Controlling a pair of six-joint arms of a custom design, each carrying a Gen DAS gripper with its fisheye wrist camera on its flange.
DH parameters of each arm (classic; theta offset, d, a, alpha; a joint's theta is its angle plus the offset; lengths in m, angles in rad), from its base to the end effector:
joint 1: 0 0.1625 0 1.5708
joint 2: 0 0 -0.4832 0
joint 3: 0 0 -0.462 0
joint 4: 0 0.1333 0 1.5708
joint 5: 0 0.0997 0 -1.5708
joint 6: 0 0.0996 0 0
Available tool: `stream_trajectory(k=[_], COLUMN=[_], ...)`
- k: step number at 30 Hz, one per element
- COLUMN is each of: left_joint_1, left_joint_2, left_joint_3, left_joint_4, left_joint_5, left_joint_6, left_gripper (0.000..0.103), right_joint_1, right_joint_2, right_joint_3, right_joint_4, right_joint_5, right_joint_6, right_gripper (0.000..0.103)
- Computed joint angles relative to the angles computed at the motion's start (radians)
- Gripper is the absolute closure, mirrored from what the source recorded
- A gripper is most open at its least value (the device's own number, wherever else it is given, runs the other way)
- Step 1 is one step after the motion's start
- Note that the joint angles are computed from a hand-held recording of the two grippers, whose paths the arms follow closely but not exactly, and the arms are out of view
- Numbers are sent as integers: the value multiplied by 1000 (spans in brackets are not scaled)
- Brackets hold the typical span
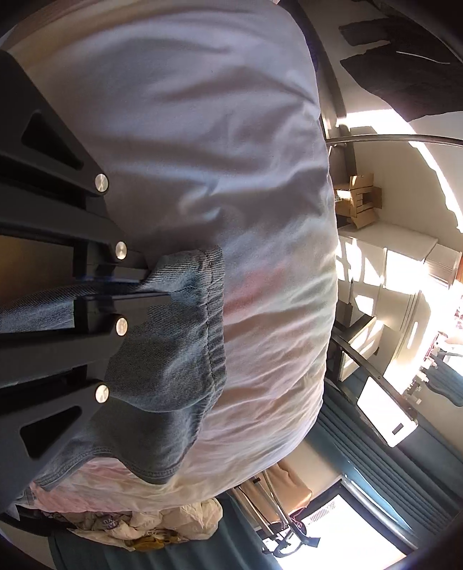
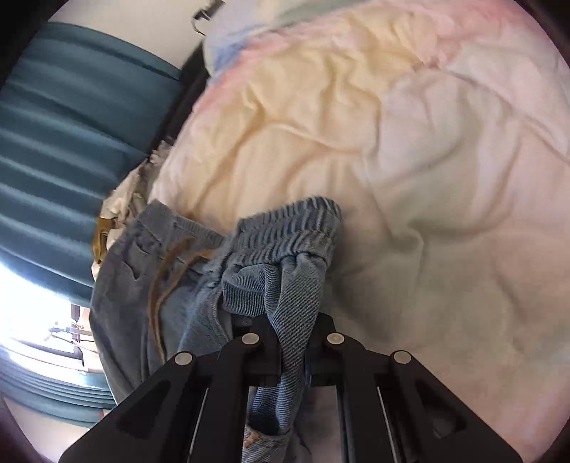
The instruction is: Fold clothes
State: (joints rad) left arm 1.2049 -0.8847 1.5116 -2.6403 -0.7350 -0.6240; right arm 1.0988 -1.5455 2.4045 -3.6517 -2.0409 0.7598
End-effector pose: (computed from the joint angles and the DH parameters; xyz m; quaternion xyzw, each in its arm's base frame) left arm -0.0924 -0.8202 0.2477 -0.2031 0.8728 -0.3646 0.2531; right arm -0.1177 -0.4244 0.3591 -0.5692 -0.5730 0.5795 0.1088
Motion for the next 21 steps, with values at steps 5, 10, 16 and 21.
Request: stream_trajectory(k=[5, 10, 16, 21], left_joint_1=[3, -40, -130, -168], left_joint_2=[-28, -59, -21, 14], left_joint_3=[18, 81, 134, 124], left_joint_4=[24, -105, -566, -504], left_joint_5=[-51, 10, 64, -48], left_joint_6=[-43, 16, 469, 607], left_gripper=[92, 81, 47, 47], right_joint_1=[72, 134, 250, 383], right_joint_2=[2, 23, 87, 211], right_joint_3=[-33, -17, -2, -63], right_joint_4=[68, -10, -199, -350], right_joint_5=[-131, -180, -249, -397], right_joint_6=[-57, -18, -73, -248], right_gripper=[90, 64, 62, 62])
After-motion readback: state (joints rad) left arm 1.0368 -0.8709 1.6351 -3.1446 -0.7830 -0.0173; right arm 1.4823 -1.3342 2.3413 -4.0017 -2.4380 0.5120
